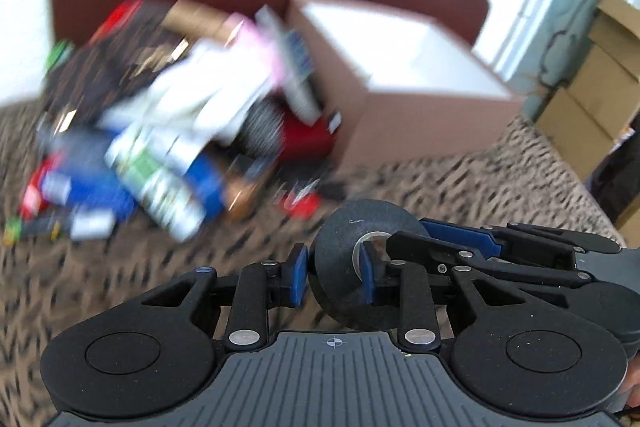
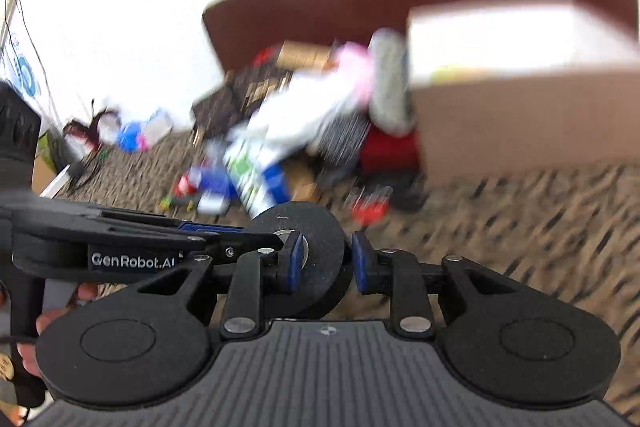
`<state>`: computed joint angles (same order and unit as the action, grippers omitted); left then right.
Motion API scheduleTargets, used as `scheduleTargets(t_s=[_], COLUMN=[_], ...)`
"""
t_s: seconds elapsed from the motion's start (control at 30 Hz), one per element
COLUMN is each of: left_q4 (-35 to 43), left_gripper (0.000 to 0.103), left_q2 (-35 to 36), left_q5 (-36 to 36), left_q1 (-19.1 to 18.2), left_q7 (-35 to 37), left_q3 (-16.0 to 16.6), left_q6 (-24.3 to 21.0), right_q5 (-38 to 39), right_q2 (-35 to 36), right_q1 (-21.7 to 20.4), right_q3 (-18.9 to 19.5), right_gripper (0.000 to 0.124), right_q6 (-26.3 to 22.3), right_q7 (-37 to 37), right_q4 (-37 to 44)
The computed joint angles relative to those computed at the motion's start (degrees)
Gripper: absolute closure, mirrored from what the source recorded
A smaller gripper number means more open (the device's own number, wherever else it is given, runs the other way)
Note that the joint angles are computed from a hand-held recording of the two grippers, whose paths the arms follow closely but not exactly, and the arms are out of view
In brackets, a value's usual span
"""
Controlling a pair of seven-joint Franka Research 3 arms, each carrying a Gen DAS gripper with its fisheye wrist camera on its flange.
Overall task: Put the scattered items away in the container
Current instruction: 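Lift the tape roll and carry it toward the tan box, then lower the tape roll into the tan box and open the left gripper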
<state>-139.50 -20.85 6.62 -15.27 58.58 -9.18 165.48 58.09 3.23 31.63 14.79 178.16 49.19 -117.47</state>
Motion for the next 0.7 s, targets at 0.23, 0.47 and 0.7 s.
scheduleTargets(t_s=[0.23, 0.47, 0.7], left_q4=[20.31, 45.75, 69.73], left_gripper=[0.077, 0.077, 0.076], left_q2=[15.18, 33.56, 51.53], left_q5=[1.39, -7.67, -7.79], left_q1=[0.65, 2.93, 3.05], left_q7=[5.05, 14.37, 14.12], left_q3=[-1.26, -4.19, -5.73], left_q6=[-0.27, -8.06, -17.05], right_q5=[-5.53, -28.99, -37.11], right_q2=[3.39, 12.60, 26.66], right_q1=[-3.96, -5.61, -10.50], right_q3=[-2.87, -10.14, -10.24], right_gripper=[0.095, 0.095, 0.095], right_q6=[0.74, -8.47, -20.63], right_q7=[2.11, 20.04, 27.81], right_q4=[7.99, 22.85, 43.83])
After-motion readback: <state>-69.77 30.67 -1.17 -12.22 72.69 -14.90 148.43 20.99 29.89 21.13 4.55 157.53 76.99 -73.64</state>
